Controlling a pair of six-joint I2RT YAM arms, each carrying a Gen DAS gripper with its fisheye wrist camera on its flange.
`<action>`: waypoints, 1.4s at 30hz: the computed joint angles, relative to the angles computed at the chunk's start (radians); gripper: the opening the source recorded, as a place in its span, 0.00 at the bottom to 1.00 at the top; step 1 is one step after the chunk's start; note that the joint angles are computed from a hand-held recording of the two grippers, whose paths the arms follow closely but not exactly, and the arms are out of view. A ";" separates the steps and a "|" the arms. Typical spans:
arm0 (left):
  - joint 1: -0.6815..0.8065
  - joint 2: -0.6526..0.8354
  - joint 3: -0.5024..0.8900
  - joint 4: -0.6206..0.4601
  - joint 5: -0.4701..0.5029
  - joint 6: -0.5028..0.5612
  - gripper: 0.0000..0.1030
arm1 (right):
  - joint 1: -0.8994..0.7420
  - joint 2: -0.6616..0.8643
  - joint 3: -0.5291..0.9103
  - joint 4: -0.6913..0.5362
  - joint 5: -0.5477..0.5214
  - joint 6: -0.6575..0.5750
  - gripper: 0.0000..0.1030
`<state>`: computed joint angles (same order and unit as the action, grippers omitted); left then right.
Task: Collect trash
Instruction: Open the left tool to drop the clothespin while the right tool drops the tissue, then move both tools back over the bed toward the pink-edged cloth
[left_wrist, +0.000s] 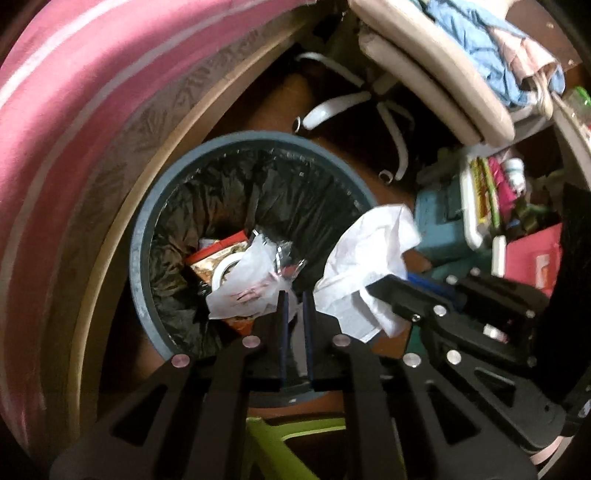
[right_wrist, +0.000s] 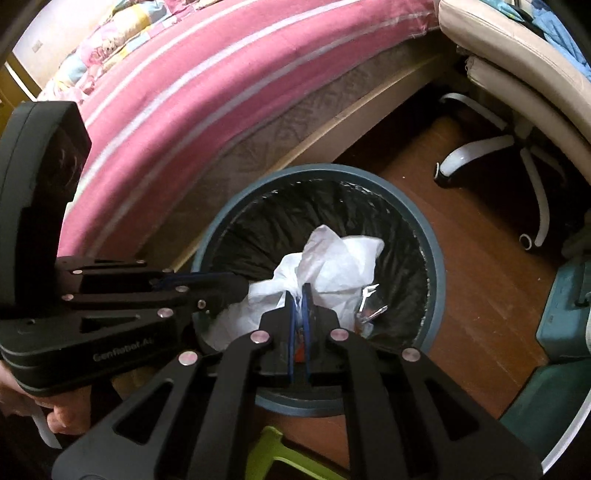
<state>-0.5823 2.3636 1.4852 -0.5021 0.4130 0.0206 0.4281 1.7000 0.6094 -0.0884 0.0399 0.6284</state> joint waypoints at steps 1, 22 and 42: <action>-0.002 0.007 0.006 -0.004 -0.008 -0.001 0.26 | -0.001 0.011 0.003 -0.004 0.003 -0.003 0.21; 0.046 -0.188 -0.157 0.137 -0.068 -0.101 0.82 | 0.072 -0.184 -0.020 -0.123 0.155 0.120 0.83; 0.234 -0.712 -0.424 0.214 -0.136 -0.140 0.85 | 0.306 -0.351 0.289 -0.433 0.464 0.120 0.83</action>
<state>-0.3485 1.6515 1.0612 -0.2879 0.2774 -0.1197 0.7338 1.3487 0.8986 -0.5209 0.5043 0.7483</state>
